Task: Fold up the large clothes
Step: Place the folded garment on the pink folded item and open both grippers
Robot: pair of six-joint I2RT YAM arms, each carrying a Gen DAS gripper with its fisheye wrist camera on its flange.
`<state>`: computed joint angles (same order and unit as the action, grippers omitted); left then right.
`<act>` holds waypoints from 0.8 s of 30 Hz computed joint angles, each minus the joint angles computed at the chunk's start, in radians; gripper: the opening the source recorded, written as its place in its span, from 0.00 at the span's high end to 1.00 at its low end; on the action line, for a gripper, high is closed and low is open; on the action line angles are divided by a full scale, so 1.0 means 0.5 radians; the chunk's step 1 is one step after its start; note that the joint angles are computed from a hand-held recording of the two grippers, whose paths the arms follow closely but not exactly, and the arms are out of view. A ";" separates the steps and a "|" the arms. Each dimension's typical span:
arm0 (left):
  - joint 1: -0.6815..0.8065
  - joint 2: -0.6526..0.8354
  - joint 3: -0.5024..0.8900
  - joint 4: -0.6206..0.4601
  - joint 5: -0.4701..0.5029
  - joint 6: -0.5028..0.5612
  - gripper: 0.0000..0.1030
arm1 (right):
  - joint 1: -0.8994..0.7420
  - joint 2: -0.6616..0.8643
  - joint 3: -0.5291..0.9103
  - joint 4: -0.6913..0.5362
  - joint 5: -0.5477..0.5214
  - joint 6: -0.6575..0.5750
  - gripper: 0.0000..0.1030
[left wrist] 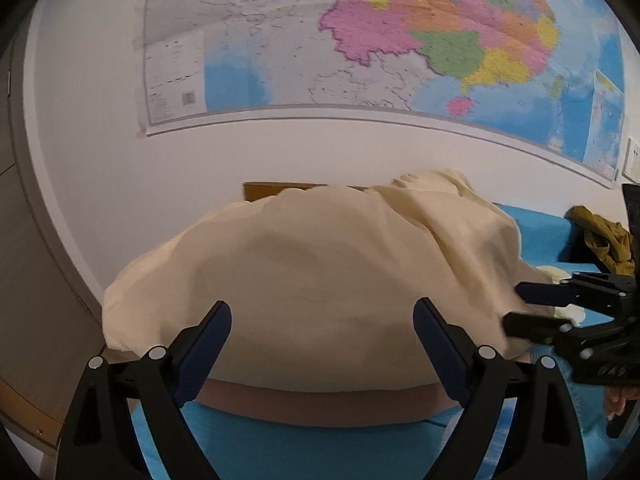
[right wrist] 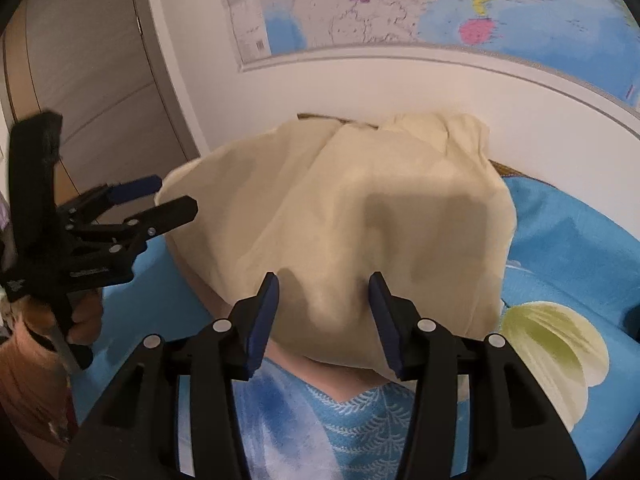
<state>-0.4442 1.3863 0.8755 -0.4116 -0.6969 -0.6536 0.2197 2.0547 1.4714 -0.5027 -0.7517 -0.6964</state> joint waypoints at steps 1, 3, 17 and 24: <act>0.009 0.023 0.004 0.015 0.019 0.003 0.14 | 0.011 0.033 0.022 -0.013 0.027 -0.008 0.54; 0.068 0.092 0.007 0.072 0.129 0.013 0.14 | 0.016 0.074 0.049 -0.027 0.032 -0.007 0.53; -0.045 0.124 0.086 -0.030 0.061 -0.069 0.09 | -0.143 0.016 0.045 -0.060 -0.188 0.084 0.52; -0.043 0.226 0.163 0.011 0.128 -0.073 0.07 | -0.131 0.108 0.138 -0.029 -0.067 0.178 0.50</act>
